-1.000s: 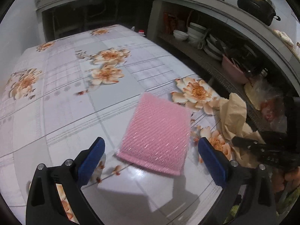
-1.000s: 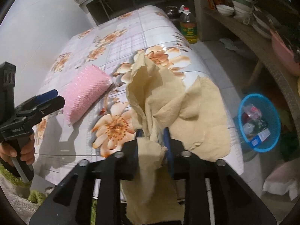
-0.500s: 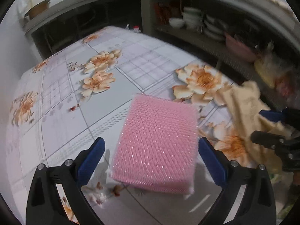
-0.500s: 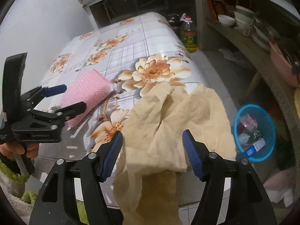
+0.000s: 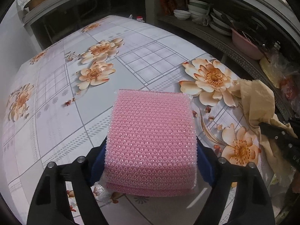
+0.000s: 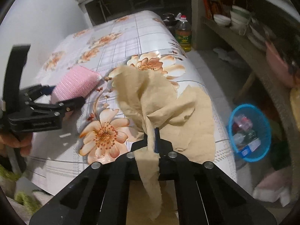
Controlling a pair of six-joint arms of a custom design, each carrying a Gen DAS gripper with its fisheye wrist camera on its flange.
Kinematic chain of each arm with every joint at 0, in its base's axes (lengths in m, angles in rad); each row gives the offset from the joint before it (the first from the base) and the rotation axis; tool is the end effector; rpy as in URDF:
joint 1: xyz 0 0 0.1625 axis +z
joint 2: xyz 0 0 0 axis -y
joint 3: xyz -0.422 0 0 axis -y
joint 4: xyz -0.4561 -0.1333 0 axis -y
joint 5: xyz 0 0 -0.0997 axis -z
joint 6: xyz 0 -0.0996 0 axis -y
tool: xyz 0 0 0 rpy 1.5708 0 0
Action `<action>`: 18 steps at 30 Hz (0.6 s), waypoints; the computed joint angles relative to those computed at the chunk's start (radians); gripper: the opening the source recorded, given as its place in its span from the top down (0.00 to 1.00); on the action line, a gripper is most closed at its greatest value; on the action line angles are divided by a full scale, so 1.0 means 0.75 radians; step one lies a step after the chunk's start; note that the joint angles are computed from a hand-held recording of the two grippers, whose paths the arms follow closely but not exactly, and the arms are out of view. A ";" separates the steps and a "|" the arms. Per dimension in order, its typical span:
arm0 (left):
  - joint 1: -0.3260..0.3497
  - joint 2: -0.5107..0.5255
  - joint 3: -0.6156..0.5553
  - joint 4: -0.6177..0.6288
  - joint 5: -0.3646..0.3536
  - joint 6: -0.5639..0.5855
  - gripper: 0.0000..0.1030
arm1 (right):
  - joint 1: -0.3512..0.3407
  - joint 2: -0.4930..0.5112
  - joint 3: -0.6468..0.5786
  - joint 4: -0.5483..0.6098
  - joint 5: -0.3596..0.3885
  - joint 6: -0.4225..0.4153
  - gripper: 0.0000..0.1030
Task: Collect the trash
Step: 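Lift the sponge and cloth off the table with both grippers, then carry the cloth and sponge over the blue wastebasket and open both grippers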
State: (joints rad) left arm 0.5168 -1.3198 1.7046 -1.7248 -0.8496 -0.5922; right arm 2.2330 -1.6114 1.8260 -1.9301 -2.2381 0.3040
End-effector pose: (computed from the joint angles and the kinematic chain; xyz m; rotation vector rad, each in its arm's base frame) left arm -0.4298 -0.4732 0.3044 0.6639 2.3568 -0.4836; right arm 0.3876 -0.3806 0.4240 0.3921 -2.5264 0.5756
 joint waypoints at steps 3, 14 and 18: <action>-0.010 0.003 -0.014 0.022 0.002 -0.024 0.24 | -0.036 -0.052 0.023 -0.069 0.115 0.008 0.98; -0.052 0.258 -0.278 -0.252 -0.185 0.228 0.24 | -0.175 -0.344 0.087 -0.321 0.117 0.095 0.98; -0.036 0.504 -0.522 -0.297 -0.398 0.328 0.23 | -0.288 -0.472 0.118 -0.323 0.008 0.166 0.98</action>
